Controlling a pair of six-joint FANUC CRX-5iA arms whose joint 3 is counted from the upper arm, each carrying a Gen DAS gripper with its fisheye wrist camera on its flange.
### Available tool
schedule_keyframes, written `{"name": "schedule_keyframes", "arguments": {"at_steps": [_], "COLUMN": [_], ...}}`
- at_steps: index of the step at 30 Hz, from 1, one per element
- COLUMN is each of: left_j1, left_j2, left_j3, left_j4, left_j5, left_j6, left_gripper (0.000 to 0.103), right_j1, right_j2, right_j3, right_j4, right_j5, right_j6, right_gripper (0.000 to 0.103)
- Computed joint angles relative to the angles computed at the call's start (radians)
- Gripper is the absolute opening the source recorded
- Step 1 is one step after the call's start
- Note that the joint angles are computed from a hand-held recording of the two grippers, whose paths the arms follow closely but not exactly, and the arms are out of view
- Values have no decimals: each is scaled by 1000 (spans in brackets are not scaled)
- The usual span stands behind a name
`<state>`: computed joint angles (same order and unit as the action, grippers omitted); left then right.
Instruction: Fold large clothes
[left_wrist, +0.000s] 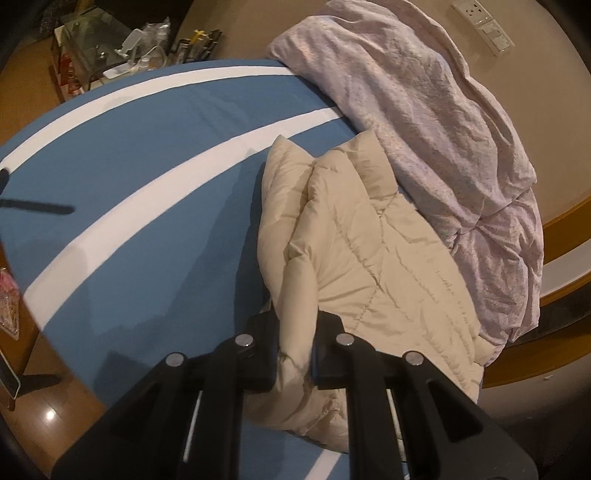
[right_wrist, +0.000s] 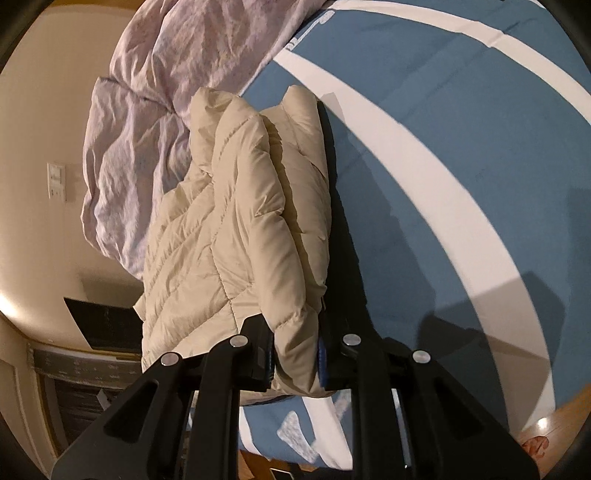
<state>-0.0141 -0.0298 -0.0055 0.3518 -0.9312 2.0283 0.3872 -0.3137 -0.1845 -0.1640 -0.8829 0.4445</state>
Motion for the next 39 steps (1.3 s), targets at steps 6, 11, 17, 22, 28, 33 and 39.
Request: {"name": "schedule_keyframes", "arguments": {"at_steps": [6,11,17,22,28,33,39], "left_j1": [12,17,31,30,32,21,3], "left_j2": [14,39,44,56,56,56,59], "left_j3": [8,38,38,54,48,51,62], "left_j4": [-3,-20,-14,-24,-21,-46,-82], "left_j5": [-38,-70,-72,-85,-82,-72,-58], "left_j6": [6,34,32,28,14,6,24], "left_gripper": [22,44,59,67,71,71,66], "right_j1": [92,165,218,249,288,308,326], "right_j2": [27,42,108,179,221,271,304], "right_j3": [34,45,108,168,188,186,196], "right_j4": [222,436,475,438,445,471,497], "right_j5": [-130,-190,-163,-160,-171,-218,-258], "right_j6": [-67,-125,19,124,195,221,231], "right_gripper": [39,50,50,50,50,51,51]}}
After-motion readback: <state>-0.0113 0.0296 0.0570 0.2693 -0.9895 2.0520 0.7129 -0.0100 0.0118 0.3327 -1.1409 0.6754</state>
